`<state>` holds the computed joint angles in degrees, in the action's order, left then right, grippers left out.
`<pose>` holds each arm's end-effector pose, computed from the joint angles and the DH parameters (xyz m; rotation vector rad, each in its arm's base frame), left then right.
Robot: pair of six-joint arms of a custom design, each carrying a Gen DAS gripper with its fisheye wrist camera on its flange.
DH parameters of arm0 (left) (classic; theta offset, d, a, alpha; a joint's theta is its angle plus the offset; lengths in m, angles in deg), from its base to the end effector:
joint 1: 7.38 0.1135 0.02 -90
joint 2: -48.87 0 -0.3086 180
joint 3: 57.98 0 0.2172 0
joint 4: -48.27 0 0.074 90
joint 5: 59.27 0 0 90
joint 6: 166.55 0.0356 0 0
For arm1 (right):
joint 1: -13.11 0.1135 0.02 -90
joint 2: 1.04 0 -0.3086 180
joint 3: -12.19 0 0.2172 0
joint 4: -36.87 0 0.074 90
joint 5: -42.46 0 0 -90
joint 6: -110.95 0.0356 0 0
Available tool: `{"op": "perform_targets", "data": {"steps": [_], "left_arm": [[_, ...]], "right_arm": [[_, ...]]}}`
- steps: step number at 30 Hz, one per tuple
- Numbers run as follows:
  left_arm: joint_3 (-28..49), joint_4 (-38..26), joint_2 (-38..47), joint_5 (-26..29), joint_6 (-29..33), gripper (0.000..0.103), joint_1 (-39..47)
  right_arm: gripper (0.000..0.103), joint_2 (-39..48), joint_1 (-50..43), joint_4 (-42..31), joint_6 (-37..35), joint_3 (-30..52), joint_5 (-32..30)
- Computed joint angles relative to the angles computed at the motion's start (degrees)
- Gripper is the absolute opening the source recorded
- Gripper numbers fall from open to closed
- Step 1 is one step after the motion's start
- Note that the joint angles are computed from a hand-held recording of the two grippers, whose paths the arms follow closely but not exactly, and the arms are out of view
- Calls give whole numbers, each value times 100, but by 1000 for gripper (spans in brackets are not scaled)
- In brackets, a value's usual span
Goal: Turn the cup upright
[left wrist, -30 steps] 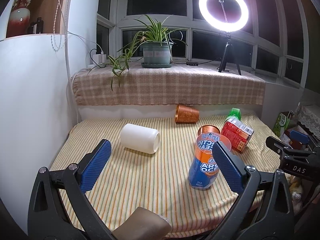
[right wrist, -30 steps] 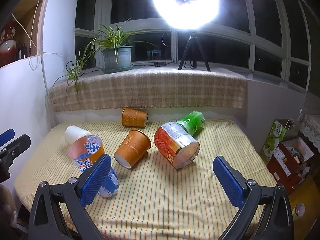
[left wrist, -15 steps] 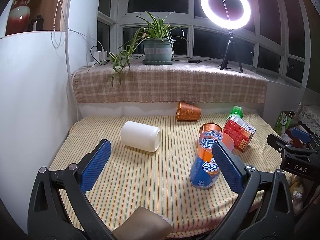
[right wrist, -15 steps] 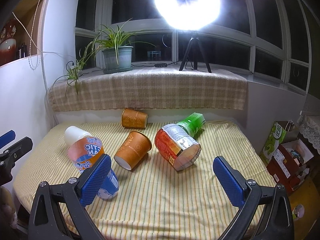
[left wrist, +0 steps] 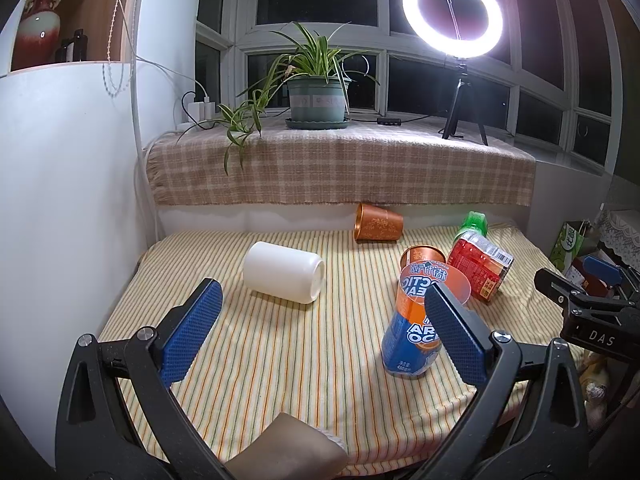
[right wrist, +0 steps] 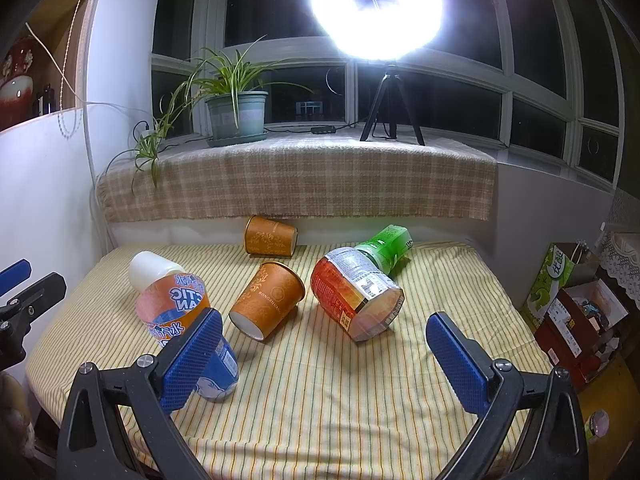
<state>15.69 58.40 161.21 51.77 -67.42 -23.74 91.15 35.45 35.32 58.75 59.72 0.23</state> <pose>0.3812 -0.1252 0.2120 0.6735 1.9510 -0.4571 0.2450 0.0722 0.1985 0.6425 1.9986 -0.3759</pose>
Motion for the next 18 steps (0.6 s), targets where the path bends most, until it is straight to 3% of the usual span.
{"op": "perform_targets", "data": {"steps": [18], "left_arm": [[32, -23, 24, 2, 8, 103, 14]], "right_arm": [[103, 116, 33, 4, 43, 50, -22]]}}
